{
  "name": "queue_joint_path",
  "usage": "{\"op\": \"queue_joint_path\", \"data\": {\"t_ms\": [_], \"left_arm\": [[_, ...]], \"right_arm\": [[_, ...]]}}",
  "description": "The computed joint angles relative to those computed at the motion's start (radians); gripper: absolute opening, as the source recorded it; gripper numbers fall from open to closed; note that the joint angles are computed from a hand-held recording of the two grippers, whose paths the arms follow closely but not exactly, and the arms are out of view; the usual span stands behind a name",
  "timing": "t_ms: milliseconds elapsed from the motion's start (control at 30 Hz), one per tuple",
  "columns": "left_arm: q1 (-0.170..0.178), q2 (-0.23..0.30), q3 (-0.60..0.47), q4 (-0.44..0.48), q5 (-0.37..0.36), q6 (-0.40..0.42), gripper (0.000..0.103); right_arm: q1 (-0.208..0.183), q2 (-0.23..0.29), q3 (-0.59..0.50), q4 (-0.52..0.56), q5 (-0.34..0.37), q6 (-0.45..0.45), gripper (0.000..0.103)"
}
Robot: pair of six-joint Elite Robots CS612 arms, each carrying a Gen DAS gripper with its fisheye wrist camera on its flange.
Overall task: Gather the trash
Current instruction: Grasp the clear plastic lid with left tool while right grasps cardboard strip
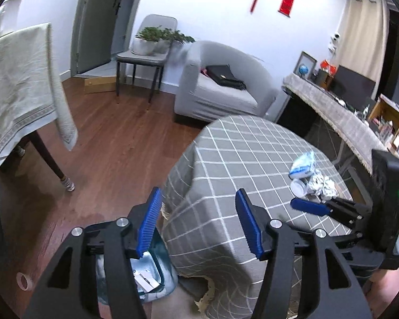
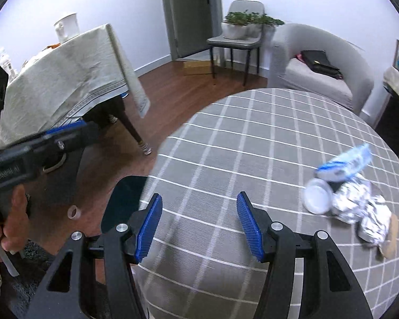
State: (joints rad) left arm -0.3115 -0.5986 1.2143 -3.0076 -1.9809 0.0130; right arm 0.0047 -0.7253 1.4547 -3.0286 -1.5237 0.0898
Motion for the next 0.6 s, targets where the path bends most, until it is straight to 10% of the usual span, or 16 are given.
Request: {"op": "queue_joint_path", "data": {"t_ms": [600], "left_arm": [[-0.084,0.007,-0.003,0.058,-0.019,0.109,0.061]], "right_arm": [[-0.057,-0.081,0.164,-0.123,-0.11,0.05,0.059]]}}
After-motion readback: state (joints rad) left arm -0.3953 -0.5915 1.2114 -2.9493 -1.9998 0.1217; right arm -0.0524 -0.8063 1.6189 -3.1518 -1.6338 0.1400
